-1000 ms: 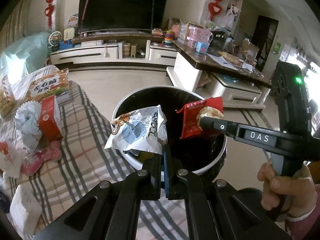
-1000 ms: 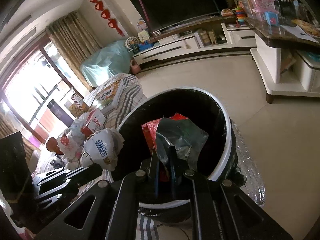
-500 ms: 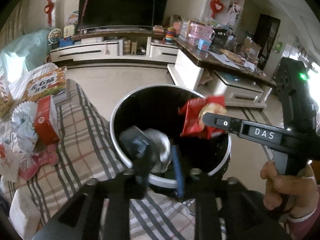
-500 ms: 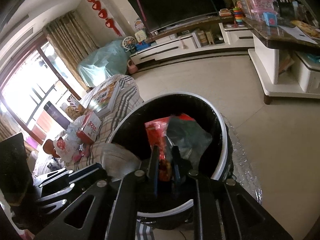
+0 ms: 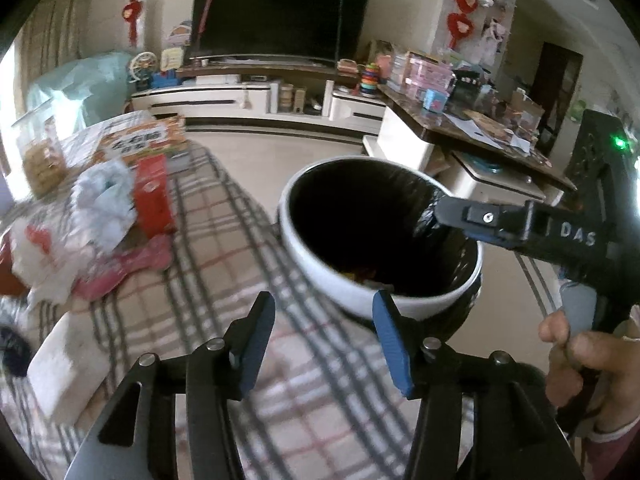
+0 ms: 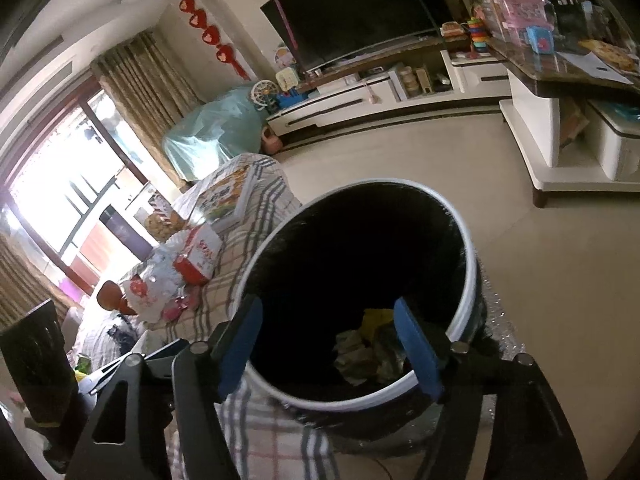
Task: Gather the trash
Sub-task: 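Move both held wrappers over the trash bin and release them, then grasp the blue plastic wrapper with the left gripper while the right gripper grasps the white foam block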
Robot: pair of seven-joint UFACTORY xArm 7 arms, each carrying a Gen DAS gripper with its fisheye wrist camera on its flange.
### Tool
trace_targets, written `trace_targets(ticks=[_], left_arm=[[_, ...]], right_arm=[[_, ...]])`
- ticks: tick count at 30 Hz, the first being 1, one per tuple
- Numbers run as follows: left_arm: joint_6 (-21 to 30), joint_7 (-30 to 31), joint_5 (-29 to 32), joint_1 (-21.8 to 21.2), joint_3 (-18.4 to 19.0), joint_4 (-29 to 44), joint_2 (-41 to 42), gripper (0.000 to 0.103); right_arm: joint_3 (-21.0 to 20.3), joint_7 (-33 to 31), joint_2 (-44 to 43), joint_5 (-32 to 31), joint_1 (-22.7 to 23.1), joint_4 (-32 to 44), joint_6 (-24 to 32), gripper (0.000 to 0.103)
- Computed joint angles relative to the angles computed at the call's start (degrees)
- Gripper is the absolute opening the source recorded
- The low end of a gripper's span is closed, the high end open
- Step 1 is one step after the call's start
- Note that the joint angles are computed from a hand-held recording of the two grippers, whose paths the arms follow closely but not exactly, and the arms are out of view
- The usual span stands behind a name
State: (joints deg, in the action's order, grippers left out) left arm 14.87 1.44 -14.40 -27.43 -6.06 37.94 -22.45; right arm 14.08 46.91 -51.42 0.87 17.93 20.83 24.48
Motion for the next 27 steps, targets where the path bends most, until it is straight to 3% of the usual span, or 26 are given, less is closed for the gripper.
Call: trace_targets(ticks=[5, 14, 27], left_arm=[[2.2, -1.9, -0.2, 1.1, 0.8, -5.5, -7.1, 0.053], [8.3, -5.8, 2.1, 5.4, 2.2, -13.6, -21.2, 0.053], [18.8, -8.5, 4.8, 13.1, 5.3, -20.0, -37.3, 0.053]], right_arm=[[2.9, 2.5, 1.1, -0.1, 0.9, 0.9, -1.2, 0.079], [6.3, 6.3, 7.7, -1.1, 3.8, 3.4, -5.2, 0.079], [10.3, 9.9, 19.4, -4.6, 6.5, 9.5, -9.6, 0.084]])
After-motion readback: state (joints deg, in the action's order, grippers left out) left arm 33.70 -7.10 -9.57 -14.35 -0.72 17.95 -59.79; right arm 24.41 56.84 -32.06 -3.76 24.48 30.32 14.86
